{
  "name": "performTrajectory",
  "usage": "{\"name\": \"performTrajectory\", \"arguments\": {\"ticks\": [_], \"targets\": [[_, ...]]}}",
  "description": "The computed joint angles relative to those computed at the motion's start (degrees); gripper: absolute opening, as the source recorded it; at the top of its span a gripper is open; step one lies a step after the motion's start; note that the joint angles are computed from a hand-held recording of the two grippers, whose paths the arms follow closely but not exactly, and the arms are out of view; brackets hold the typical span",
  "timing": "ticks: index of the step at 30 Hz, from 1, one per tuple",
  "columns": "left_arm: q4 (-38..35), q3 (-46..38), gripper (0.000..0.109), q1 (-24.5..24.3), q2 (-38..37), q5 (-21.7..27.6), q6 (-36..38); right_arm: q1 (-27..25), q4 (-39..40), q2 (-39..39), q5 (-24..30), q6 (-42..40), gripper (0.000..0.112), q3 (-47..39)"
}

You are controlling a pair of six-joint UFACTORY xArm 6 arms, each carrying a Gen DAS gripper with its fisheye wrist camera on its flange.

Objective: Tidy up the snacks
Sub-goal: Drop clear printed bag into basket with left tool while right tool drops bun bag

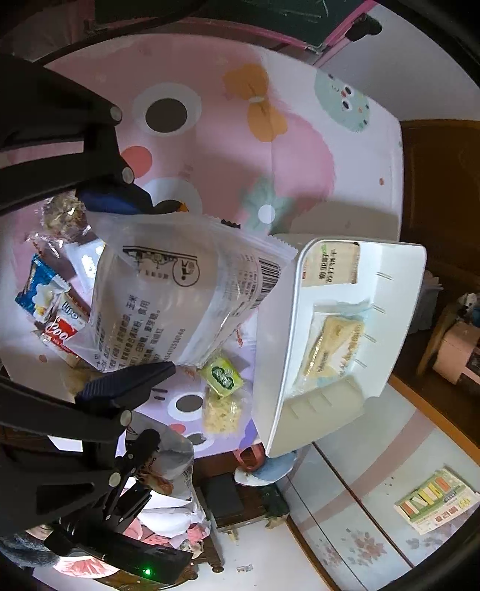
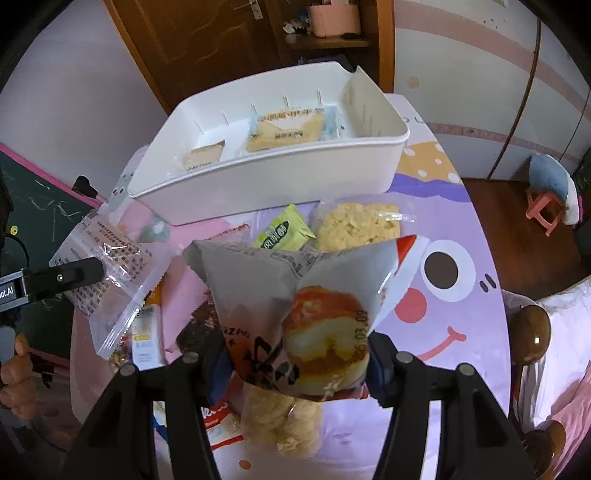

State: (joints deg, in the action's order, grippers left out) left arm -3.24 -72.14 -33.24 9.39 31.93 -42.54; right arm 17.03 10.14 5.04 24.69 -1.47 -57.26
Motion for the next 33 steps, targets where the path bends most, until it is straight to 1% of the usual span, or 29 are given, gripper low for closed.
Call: {"name": "performTrajectory", "arguments": {"ticks": [5, 9, 13, 15, 18, 22, 26, 29, 33], "targets": [[5.25, 0.05, 0.066, -1.51, -3.02, 0.71, -4.36, 0.64, 2.71, -2.85, -0.09, -2.13, 0.058, 1.05], [13.74, -3.26, 0.065, -2.97, -4.88, 4.69, -9.29, 1.19, 2.29, -6.13, -0.28, -2.26, 0.058, 1.94], [21.79, -8.52, 0.065, -4.19, -5.99, 9.51, -12.13, 1.49, 1.39, -9.15, -0.33, -2.0, 0.058, 0.96], [24.32, -11.19, 0.065, -4.59, -6.12, 11.74, -12.56, 1.51, -0.11, -10.16, -0.38, -1.09, 0.058, -0.27], [26.61, -15.32, 0.065, -4.58, -5.67, 13.52, -11.84, 1.47, -1.77, -10.36, 0.18, 0.26, 0.059, -3.54], [29.45, -24.36, 0.065, -4.69, -1.81, 18.06, -9.92, 1.3, -2.42, -9.05, 1.15, 0.7, 0.059, -9.58], [29.34, -32.85, 0.064, -4.06, 3.13, 19.67, -6.6, 1.14, -3.08, -6.32, 1.15, 1.38, 0.059, -16.25], [29.23, -40.98, 0.064, -3.54, 8.5, 22.29, -4.11, 0.85, -5.82, -3.94, 1.21, 4.03, 0.06, -20.83], [27.95, -53.66, 0.062, -2.46, 17.47, 26.35, -0.37, 0.52, -8.04, 0.05, 2.3, 7.14, 0.06, -26.39]]}}
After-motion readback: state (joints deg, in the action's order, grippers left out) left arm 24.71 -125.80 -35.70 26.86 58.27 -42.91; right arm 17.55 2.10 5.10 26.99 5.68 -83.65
